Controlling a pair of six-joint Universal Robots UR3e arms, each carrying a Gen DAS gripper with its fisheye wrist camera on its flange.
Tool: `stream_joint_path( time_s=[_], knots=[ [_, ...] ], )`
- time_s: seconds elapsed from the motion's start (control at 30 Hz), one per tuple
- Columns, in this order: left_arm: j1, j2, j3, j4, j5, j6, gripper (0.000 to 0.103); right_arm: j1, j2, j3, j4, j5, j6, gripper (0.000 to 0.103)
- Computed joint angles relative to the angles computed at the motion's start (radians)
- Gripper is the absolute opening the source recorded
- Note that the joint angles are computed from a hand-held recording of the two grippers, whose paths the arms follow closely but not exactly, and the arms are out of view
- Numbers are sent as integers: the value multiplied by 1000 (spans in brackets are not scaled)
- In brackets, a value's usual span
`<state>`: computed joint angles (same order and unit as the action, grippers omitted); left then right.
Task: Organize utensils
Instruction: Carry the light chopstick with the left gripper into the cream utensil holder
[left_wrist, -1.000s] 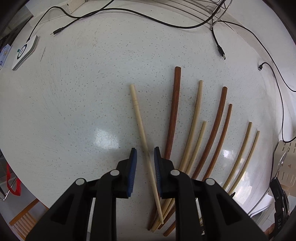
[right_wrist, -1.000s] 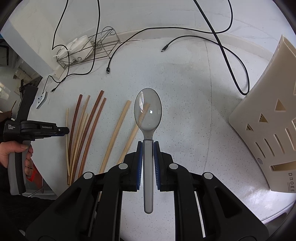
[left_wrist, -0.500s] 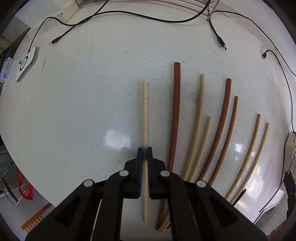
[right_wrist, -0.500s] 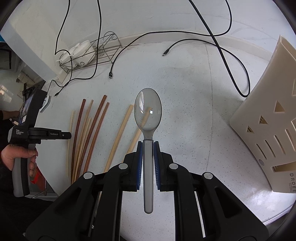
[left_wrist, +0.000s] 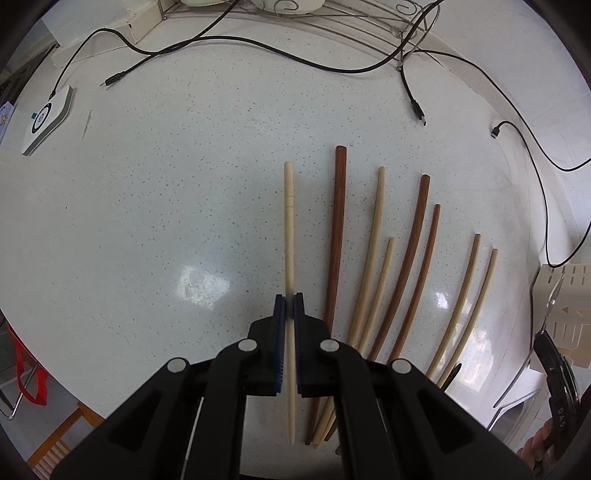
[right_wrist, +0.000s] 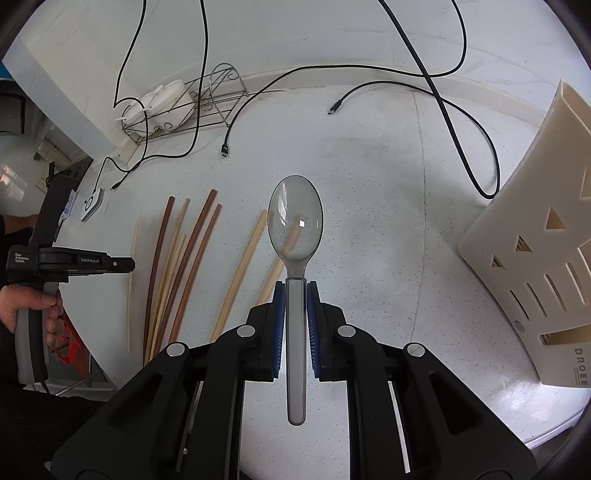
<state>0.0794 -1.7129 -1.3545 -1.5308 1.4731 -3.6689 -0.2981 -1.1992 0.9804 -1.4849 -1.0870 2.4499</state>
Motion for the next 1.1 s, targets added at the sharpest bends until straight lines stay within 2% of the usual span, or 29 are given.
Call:
stream_joint_path(
  time_s=[0.3, 0.5, 0.9, 1.1],
  knots=[
    [55, 130, -80, 44, -33, 43, 4, 0, -31, 12, -2, 6, 8, 11],
    [28, 161, -15, 79, -27, 77, 4, -16, -55, -2, 15, 26, 13, 11],
    [-155, 9, 235, 285, 20, 153, 4, -109, -181, 80, -43, 63, 63, 11],
    [-241, -123, 379, 416, 11, 203, 4, -218, -299, 212, -182, 115, 108, 11]
  ],
)
